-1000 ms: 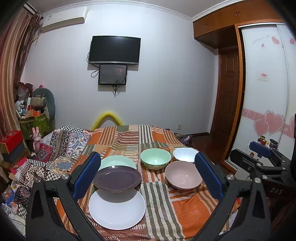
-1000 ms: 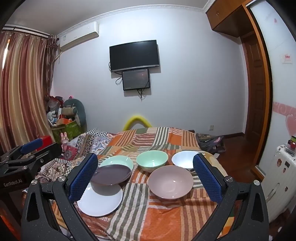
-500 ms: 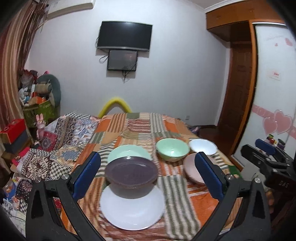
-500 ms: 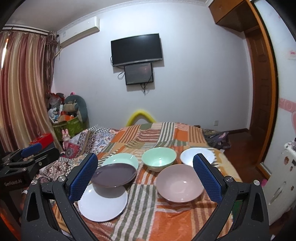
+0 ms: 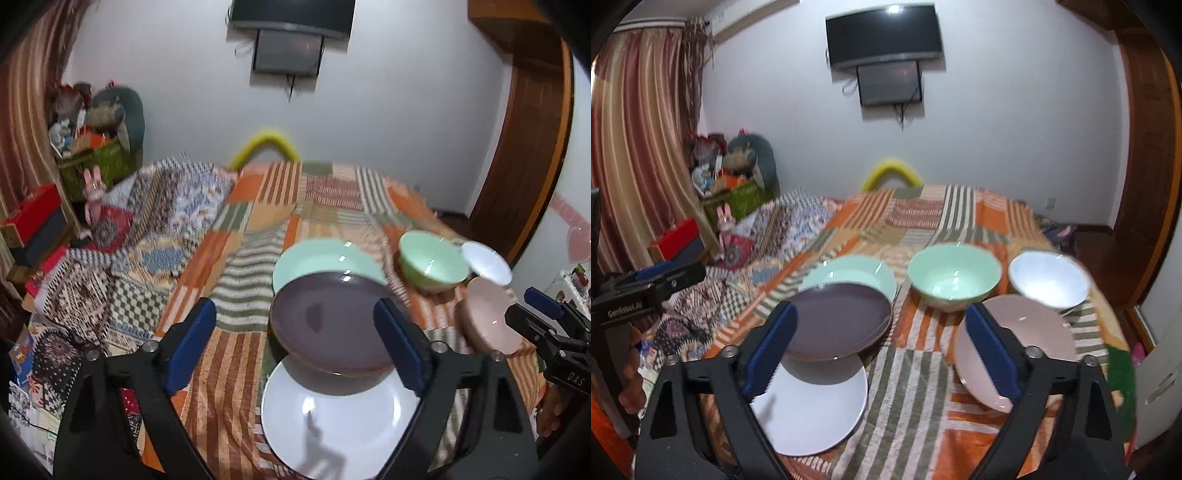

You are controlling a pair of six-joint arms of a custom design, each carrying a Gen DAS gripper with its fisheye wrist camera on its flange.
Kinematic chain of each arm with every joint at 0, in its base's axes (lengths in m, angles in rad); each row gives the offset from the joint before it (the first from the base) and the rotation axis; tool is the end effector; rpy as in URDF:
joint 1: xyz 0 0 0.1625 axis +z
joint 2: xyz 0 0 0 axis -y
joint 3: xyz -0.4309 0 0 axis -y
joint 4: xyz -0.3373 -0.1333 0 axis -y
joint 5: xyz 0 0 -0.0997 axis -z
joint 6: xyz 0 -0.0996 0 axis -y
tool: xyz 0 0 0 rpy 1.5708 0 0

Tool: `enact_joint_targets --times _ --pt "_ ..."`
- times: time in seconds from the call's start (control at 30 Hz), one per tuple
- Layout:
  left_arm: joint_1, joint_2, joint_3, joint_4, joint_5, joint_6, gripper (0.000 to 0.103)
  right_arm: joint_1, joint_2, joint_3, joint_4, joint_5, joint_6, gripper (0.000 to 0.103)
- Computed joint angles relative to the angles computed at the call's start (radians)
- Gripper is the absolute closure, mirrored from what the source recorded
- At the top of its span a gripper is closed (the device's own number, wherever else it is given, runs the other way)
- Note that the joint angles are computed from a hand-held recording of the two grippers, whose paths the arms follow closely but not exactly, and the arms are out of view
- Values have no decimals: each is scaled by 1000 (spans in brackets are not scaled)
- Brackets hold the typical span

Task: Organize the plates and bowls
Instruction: 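Reach both grippers to the dark purple plate rim and close them, then lift the dark purple plate off the white plate with both grippers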

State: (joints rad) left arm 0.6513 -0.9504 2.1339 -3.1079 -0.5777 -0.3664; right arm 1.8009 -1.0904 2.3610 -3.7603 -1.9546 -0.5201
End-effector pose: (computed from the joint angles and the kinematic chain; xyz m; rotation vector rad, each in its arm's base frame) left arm -0.2585 -0.4696 0.1843 0.4170 2.2908 -1.0843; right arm 0.1922 -0.3995 0.2456 0.6696 -2.3350 1.1159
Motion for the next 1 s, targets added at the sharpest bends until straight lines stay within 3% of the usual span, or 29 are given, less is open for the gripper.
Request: enact_joint_targets --times 0.3,0.6,1.0 --pt "169 84 -114 38 -129 53 40 -51 75 -120 190 -1 58 47" --pt "273 133 -201 89 -232 85 63 -77 147 -224 323 -30 84 71" --pt "331 153 -256 151 -329 99 65 -94 191 -294 402 -77 125 79"
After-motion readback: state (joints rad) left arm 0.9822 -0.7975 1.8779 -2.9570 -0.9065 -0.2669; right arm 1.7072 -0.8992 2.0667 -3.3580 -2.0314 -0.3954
